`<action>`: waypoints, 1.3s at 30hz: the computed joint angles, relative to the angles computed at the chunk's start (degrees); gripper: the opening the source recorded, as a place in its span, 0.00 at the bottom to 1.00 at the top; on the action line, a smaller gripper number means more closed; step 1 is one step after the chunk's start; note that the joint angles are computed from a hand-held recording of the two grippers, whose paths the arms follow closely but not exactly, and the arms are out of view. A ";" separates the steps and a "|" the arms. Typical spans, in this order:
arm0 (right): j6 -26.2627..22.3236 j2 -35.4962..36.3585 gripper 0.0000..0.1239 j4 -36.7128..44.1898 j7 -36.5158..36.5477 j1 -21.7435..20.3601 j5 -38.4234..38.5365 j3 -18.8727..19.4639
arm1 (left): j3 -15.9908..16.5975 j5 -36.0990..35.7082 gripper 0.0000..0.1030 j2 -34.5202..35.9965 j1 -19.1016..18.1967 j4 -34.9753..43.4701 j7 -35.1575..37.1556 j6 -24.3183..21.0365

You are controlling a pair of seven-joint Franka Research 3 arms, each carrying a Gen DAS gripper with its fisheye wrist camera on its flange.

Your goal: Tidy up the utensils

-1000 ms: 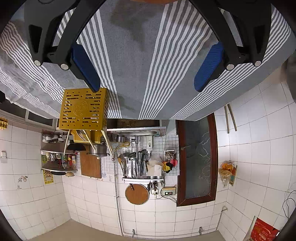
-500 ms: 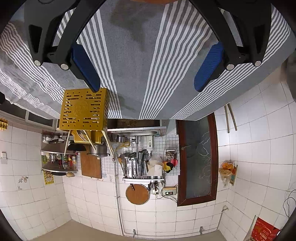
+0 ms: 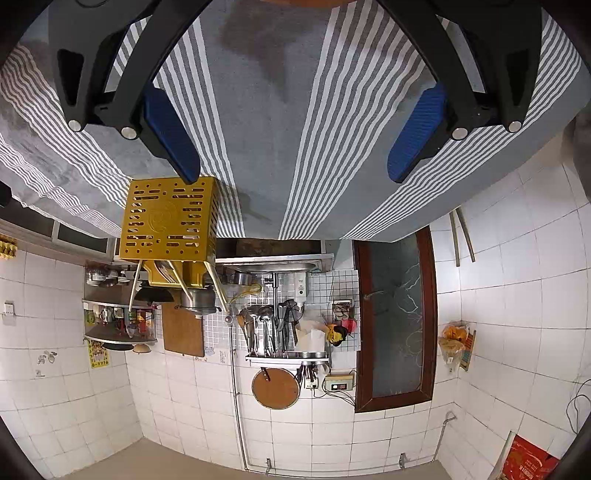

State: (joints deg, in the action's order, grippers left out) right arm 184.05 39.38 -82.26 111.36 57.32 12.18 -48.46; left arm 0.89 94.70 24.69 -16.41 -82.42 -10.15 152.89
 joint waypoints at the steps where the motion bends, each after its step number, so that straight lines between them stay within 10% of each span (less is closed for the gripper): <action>1: -0.08 -0.05 0.75 -0.01 -0.04 -0.01 0.01 0.05 | 0.01 0.04 0.95 0.01 -0.03 -0.02 0.05 -0.04; 39: -0.33 -0.25 0.76 0.21 0.91 -0.64 -1.09 0.66 | 0.29 -0.37 0.95 0.39 -0.04 0.42 0.57 0.36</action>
